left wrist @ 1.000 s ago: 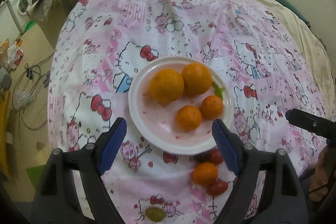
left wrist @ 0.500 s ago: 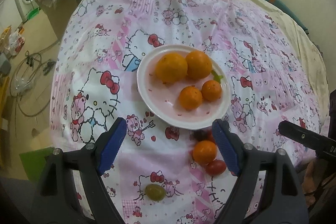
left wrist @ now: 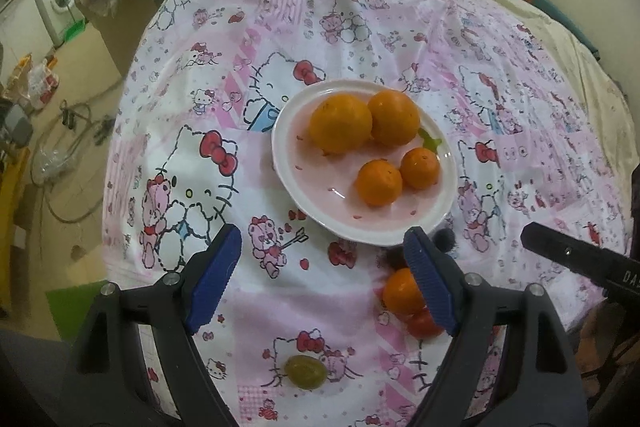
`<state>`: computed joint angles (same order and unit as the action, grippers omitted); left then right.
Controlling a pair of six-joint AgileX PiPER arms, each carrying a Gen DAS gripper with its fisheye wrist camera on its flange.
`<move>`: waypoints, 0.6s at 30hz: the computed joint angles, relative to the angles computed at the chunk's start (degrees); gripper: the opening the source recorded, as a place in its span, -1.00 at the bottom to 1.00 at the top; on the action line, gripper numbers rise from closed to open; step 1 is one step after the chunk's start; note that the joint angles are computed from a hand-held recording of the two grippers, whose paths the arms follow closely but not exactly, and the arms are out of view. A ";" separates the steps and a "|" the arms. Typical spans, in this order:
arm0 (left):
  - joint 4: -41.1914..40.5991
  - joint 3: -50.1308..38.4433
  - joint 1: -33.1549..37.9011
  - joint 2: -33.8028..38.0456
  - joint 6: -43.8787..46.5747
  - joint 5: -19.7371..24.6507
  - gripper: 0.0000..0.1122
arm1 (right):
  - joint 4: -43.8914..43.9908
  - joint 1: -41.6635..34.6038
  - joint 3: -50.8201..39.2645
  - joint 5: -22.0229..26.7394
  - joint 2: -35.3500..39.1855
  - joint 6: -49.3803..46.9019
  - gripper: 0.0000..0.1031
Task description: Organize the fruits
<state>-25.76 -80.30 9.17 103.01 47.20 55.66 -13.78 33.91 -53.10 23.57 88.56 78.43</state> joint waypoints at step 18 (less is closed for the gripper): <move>7.08 4.26 -8.30 4.55 -5.45 4.53 0.34 | 7.61 -4.01 5.19 -7.77 0.08 -3.45 0.57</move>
<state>-18.68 -76.04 0.87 107.56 41.76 60.19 -6.16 29.90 -47.90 15.80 88.64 74.98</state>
